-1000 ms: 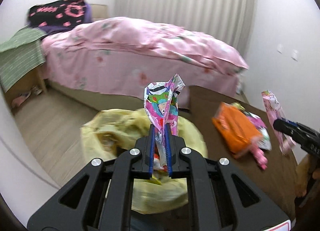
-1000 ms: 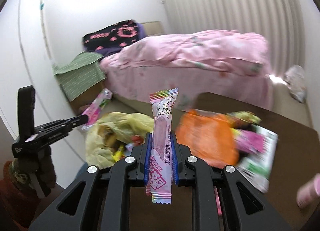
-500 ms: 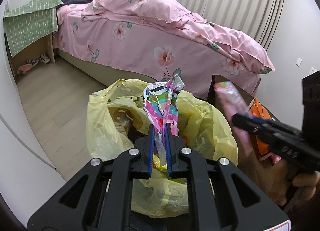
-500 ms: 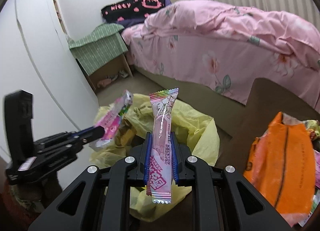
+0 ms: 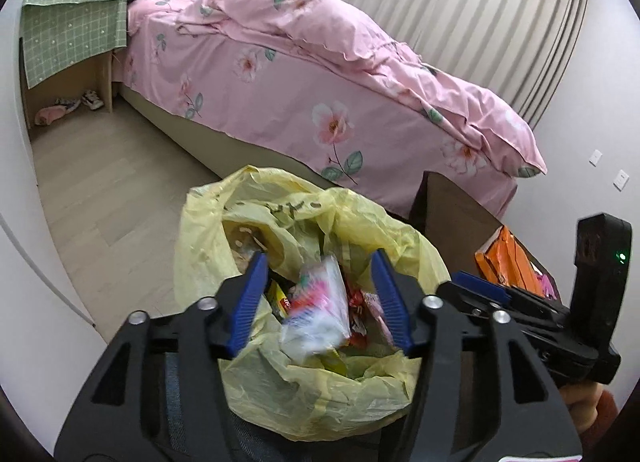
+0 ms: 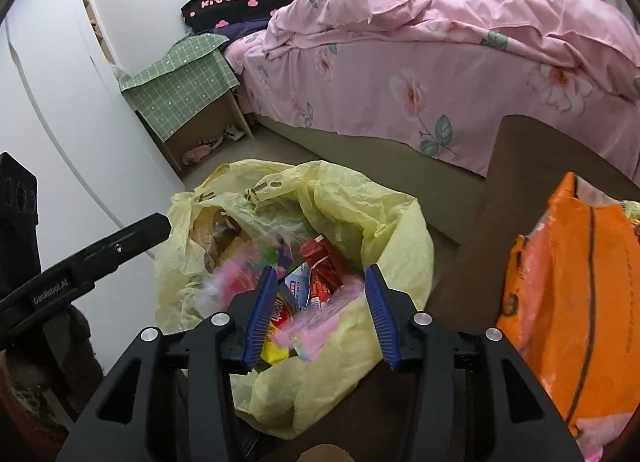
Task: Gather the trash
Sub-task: 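Carry the pink bag and candy stick over the yellow bag and open both grippers, then grasp the orange plastic bag with the right gripper and lift it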
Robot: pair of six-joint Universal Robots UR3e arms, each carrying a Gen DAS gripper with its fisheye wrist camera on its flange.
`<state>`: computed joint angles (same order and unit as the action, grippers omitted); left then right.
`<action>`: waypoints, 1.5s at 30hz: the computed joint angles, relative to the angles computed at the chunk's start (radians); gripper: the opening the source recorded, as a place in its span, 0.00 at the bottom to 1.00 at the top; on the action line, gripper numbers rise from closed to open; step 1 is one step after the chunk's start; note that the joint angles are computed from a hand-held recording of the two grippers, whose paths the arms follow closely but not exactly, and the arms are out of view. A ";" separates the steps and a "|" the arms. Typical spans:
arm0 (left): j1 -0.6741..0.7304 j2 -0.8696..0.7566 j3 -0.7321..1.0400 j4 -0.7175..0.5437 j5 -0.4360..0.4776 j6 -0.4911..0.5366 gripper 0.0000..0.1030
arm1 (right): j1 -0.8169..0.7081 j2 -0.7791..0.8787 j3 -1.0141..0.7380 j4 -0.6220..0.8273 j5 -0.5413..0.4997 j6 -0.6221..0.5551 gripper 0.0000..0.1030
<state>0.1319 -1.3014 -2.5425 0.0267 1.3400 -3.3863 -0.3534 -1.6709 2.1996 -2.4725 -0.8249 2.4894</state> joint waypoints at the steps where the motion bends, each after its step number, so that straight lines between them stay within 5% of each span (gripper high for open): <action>1: -0.005 0.006 0.002 -0.004 0.006 -0.001 0.54 | -0.024 -0.039 0.016 0.028 0.016 -0.020 0.43; 9: -0.155 -0.038 0.075 -0.005 0.071 -0.022 0.59 | -0.328 -0.439 0.090 0.416 0.111 -0.297 0.45; 13: -0.286 -0.149 0.167 0.016 0.090 -0.019 0.59 | -0.615 -0.627 0.070 0.748 0.204 -0.597 0.51; 20: -0.479 -0.432 0.412 0.068 0.039 -0.012 0.61 | -0.920 -0.565 0.008 0.937 0.161 -0.817 0.55; 23: -0.552 -0.563 0.569 0.069 0.106 -0.022 0.61 | -1.029 -0.522 -0.012 1.008 0.159 -0.901 0.55; 27: -0.582 -0.681 0.753 -0.016 0.166 -0.060 0.61 | -1.094 -0.457 -0.072 1.147 0.137 -1.003 0.55; 31: -0.544 -0.644 0.697 0.036 0.136 -0.071 0.61 | -1.057 -0.452 -0.094 1.226 0.141 -1.065 0.55; 34: -0.511 -0.567 0.594 0.065 0.133 -0.071 0.61 | -0.910 -0.406 -0.086 1.096 0.198 -0.935 0.55; 37: -0.468 -0.499 0.511 0.061 0.102 -0.073 0.61 | -0.695 -0.269 -0.053 0.667 0.200 -0.599 0.55; 41: -0.427 -0.394 0.387 0.077 0.088 -0.056 0.61 | -0.424 0.001 -0.069 0.137 -0.029 -0.233 0.55; 45: -0.390 -0.327 0.305 0.087 0.064 -0.055 0.61 | -0.423 0.006 -0.019 0.118 -0.034 -0.235 0.55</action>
<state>-0.2577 -1.6280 -2.2373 0.1134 1.4040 -3.4412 -0.7768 -1.6646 2.1810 -2.3549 -0.8594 2.2544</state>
